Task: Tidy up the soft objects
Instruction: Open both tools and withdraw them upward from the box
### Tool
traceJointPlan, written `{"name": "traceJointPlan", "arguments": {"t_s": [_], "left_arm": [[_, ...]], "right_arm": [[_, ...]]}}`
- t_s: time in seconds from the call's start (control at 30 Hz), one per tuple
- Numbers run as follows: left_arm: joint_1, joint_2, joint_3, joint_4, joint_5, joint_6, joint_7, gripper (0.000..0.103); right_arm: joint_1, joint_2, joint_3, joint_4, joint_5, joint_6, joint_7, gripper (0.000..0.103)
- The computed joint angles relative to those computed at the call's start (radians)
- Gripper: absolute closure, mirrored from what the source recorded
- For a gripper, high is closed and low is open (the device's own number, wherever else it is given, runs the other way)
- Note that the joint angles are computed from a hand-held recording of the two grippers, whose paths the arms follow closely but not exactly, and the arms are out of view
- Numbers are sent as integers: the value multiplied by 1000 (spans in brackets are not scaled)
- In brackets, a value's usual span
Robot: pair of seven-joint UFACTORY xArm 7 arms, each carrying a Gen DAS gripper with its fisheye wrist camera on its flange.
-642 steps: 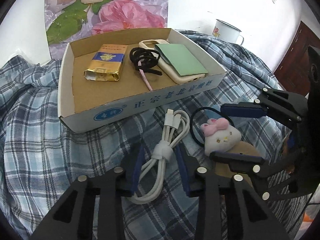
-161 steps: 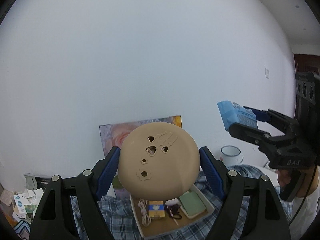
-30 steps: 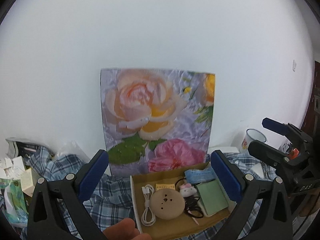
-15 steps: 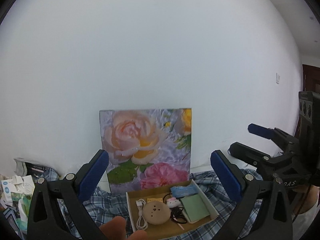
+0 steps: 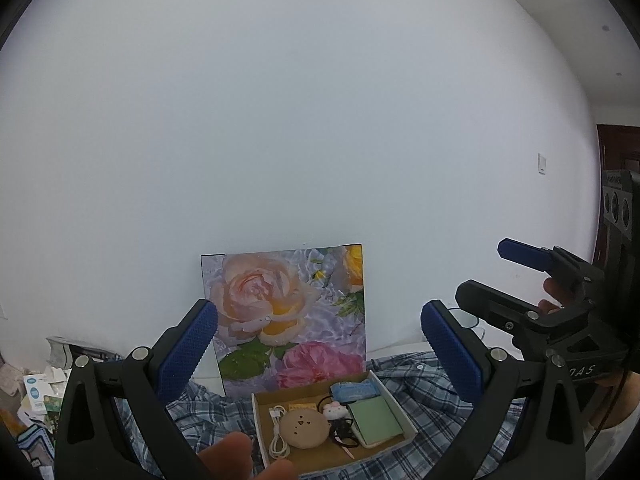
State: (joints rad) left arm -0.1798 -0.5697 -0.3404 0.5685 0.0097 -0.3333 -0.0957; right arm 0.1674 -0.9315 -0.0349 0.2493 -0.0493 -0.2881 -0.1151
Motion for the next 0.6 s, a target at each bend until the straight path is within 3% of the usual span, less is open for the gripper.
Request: {"name": "traceJointPlan", "arguments": {"t_s": [0.6], "left_arm": [[-25,-224,-76,-149,24,69,-105,0]], "right_arm": [[-31,-495,2,-199,31,296,-16,0]]}}
